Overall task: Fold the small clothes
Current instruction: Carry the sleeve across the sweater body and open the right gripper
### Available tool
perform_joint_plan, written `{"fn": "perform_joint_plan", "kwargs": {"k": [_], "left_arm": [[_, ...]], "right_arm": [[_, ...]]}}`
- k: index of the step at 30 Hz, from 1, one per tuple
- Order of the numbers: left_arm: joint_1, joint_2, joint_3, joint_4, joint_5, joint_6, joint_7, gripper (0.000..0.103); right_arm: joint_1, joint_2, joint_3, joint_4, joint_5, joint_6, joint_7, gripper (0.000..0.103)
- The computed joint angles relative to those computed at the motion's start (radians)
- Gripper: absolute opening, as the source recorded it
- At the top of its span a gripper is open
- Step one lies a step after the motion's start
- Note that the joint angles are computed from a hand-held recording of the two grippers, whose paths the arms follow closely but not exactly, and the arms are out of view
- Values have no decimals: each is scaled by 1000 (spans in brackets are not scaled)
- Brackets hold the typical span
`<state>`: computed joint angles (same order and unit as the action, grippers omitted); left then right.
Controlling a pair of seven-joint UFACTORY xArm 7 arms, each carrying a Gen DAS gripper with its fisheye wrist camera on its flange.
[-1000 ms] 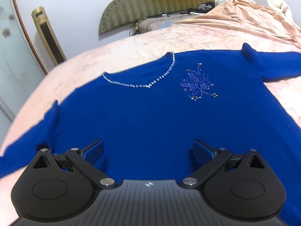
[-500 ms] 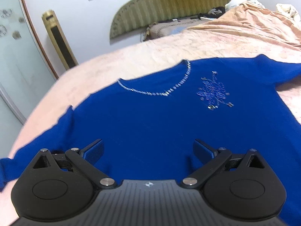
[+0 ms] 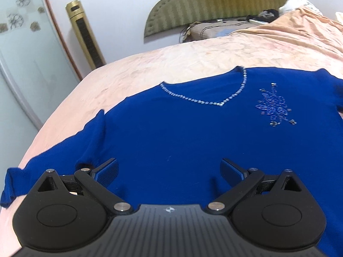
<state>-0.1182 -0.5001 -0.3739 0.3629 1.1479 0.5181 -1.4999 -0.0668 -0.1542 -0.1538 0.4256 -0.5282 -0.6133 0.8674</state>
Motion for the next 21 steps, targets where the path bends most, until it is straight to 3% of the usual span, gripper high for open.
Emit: {"fn": "perform_joint_plan", "kwargs": {"k": [7,18,21], "left_arm": [[14,-37,20,-33,3,-13,-34,101],[78,-128,30,-109,-81,-76,44,101],[104,-154,13,-127,-114,-87,67,101]], "right_arm": [[96,71,88,40,-20,-3,126,10],[206,165,228,148,95,42,146,10],[216,210,252,206,57,53,200,10]]}}
